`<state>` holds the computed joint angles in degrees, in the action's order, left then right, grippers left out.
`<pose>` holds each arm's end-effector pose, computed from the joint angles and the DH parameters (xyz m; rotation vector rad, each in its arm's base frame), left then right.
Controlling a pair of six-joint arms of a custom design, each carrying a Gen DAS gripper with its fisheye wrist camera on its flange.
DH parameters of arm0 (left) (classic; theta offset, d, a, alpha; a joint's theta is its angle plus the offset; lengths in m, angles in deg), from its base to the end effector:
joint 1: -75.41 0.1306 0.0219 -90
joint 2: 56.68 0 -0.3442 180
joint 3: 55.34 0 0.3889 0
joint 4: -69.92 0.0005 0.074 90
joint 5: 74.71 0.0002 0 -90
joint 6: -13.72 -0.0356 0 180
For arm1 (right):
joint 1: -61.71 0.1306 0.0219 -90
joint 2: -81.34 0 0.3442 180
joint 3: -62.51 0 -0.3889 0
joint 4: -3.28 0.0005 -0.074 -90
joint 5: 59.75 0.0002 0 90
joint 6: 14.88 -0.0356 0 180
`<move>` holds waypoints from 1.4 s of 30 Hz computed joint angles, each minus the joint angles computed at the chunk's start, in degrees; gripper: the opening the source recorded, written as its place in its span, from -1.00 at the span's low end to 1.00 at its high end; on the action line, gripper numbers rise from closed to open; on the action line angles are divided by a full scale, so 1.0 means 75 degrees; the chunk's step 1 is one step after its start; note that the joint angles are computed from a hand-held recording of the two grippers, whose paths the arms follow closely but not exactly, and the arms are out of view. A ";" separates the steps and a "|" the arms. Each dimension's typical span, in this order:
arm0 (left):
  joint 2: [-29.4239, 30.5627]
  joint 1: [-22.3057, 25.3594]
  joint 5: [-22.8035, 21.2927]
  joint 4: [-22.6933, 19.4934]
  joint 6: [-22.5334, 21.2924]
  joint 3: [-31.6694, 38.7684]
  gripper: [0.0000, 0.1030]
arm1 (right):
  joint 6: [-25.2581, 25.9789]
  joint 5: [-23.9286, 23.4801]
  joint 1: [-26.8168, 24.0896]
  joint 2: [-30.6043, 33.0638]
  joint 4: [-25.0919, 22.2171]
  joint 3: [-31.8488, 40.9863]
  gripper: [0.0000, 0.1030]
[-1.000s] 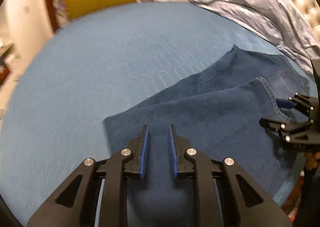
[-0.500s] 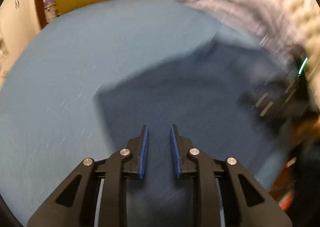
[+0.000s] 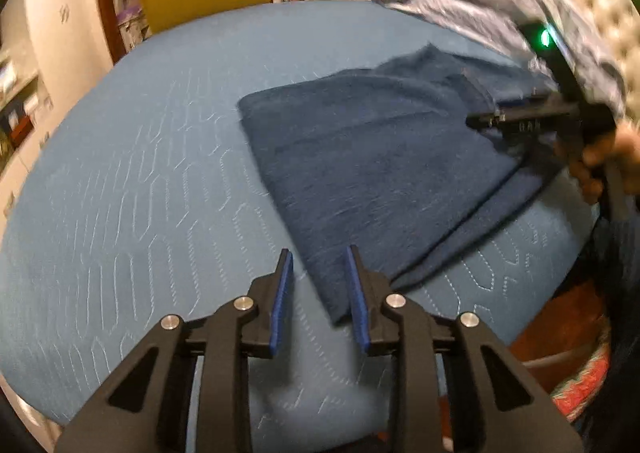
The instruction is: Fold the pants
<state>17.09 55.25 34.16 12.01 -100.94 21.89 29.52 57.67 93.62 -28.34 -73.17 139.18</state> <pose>0.3491 -0.1410 0.3968 1.0697 2.2467 -0.3813 0.2876 0.1592 0.3983 0.4154 2.5381 -0.2067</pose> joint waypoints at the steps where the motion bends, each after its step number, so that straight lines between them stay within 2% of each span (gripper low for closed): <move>1: -0.0066 0.0034 -0.0137 -0.0014 -0.0033 0.0005 -0.33 | -0.0004 0.0004 0.0015 0.0011 -0.0001 0.0007 0.41; 3: -0.0130 -0.0028 -0.0629 -0.0020 0.0070 0.0106 -0.38 | -0.0011 0.0001 -0.0008 0.0003 0.0037 -0.0018 0.46; 4: -0.0219 -0.0072 -0.0524 -0.0114 0.0242 0.0169 -0.38 | -0.0016 0.0010 -0.0018 -0.0010 0.0053 -0.0038 0.46; 5: -0.0312 0.0058 -0.0144 -0.0091 0.0442 0.0201 -0.38 | -0.0041 0.0050 -0.0005 -0.0011 0.0066 -0.0050 0.47; 8: -0.0201 -0.0046 0.0417 0.0018 0.1478 0.0289 -0.35 | -0.0135 0.0138 0.0044 -0.0032 0.0085 -0.0077 0.50; 9: -0.0029 -0.0177 0.0258 -0.0154 0.1638 0.0348 -0.32 | -0.0166 0.0127 0.0048 -0.0028 0.0075 -0.0063 0.50; 10: 0.0172 -0.0412 -0.0424 -0.0361 0.1661 0.0405 -0.31 | -0.0143 0.0066 -0.0004 -0.0052 0.0088 -0.0048 0.50; 11: 0.0135 -0.0489 -0.0662 -0.0248 0.1663 0.0335 -0.31 | -0.0103 -0.0175 -0.0127 -0.0137 0.0134 -0.0027 0.50; 13: 0.0027 -0.0469 -0.0746 -0.0429 0.1900 0.0507 -0.31 | -0.0084 -0.0602 -0.0389 -0.0457 0.0304 -0.0104 0.50; 14: -0.0033 -0.0509 -0.0822 -0.0340 0.2121 0.0689 -0.26 | -0.0216 -0.0660 -0.0537 -0.0816 0.0492 -0.0219 0.50; 15: -0.0035 -0.0538 -0.0799 -0.0226 0.2231 0.0785 -0.16 | -0.0318 -0.0604 -0.0655 -0.1057 0.0567 -0.0275 0.50; 17: 0.0359 -0.0514 -0.0236 -0.0199 0.2570 0.1386 0.01 | -0.0544 -0.0528 -0.1035 -0.1364 0.0489 -0.0281 0.51; 18: 0.0685 -0.0510 -0.0007 -0.0235 0.2749 0.1737 0.02 | -0.0528 -0.0664 -0.1233 -0.1436 0.0497 -0.0283 0.51; 19: 0.0882 -0.0553 -0.0109 -0.0227 0.2754 0.1931 0.02 | -0.0370 -0.1050 -0.1534 -0.1489 0.0556 -0.0288 0.51; 20: 0.1248 -0.0733 -0.0581 -0.0166 0.2635 0.2246 -0.02 | -0.0207 -0.1414 -0.1759 -0.1490 0.0620 -0.0285 0.51; 21: 0.1555 -0.0813 -0.0738 -0.0212 0.2504 0.2511 -0.22 | -0.0103 -0.1707 -0.1939 -0.1497 0.0711 -0.0303 0.51; 22: 0.1778 -0.0832 -0.0703 -0.0278 0.2460 0.2689 -0.38 | -0.0012 -0.2009 -0.2135 -0.1461 0.0796 -0.0295 0.51; 23: 0.2153 -0.0831 -0.0537 -0.0356 0.2603 0.2979 -0.64 | 0.0121 -0.2170 -0.2291 -0.1339 0.0827 -0.0209 0.51; 25: 0.2685 -0.0941 -0.0463 -0.0549 0.2580 0.3370 -0.81 | 0.0612 -0.2330 -0.2362 -0.1065 0.0973 -0.0032 0.42; 27: 0.3048 -0.1115 -0.0477 -0.0552 0.2394 0.3584 -0.84 | 0.1020 -0.2300 -0.2242 -0.0702 0.0996 0.0167 0.12; 28: 0.3252 -0.1192 -0.0413 -0.0603 0.2269 0.3707 -0.84 | 0.1168 -0.2233 -0.2198 -0.0521 0.0953 0.0232 0.07; 29: 0.3353 -0.1240 -0.0631 -0.0568 0.2222 0.3754 -0.84 | 0.1307 -0.2075 -0.2161 -0.0305 0.0857 0.0281 -0.06; 30: 0.3495 -0.1304 -0.1140 -0.0422 0.2295 0.3758 -0.90 | 0.1379 -0.1990 -0.2173 -0.0182 0.0800 0.0272 -0.16; 31: 0.3703 -0.1302 -0.1228 -0.0290 0.2487 0.3787 -0.97 | 0.1466 -0.2204 -0.2298 -0.0178 0.0943 0.0126 -0.20; 32: 0.3775 -0.1144 -0.0832 -0.0282 0.2780 0.3826 -0.97 | 0.1541 -0.2284 -0.2344 -0.0236 0.1078 0.0000 -0.25; 33: 0.3766 -0.1118 -0.0831 -0.0304 0.2919 0.3845 -0.97 | 0.1660 -0.2232 -0.2317 -0.0265 0.1152 -0.0065 -0.25; 34: 0.3693 -0.1243 -0.1268 -0.0268 0.2895 0.3831 -0.97 | 0.1713 -0.2102 -0.2242 -0.0259 0.1142 -0.0070 -0.25; 35: 0.3616 -0.1336 -0.1402 -0.0193 0.2818 0.3788 -0.97 | 0.1722 -0.1988 -0.2171 -0.0242 0.1107 -0.0057 -0.25; 37: 0.3500 -0.1532 -0.0998 -0.0095 0.2584 0.3773 -0.94 | 0.1743 -0.1992 -0.2196 -0.0226 0.1086 -0.0042 -0.26; 39: 0.3745 -0.1759 -0.1262 -0.0212 0.2604 0.3984 -0.87 | 0.1686 -0.2034 -0.2210 -0.0205 0.1035 -0.0005 -0.25; 40: 0.4025 -0.1814 -0.1610 -0.0458 0.2749 0.4193 -0.87 | 0.1703 -0.1949 -0.2177 -0.0200 0.0985 0.0011 -0.25; 42: 0.4098 -0.1744 -0.1414 -0.0418 0.3205 0.4224 -0.89 | 0.1758 -0.1820 -0.2166 -0.0101 0.0973 0.0072 -0.25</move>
<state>47.82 42.17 23.55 8.87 -76.90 53.57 42.70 44.02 77.37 -29.09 -65.88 139.72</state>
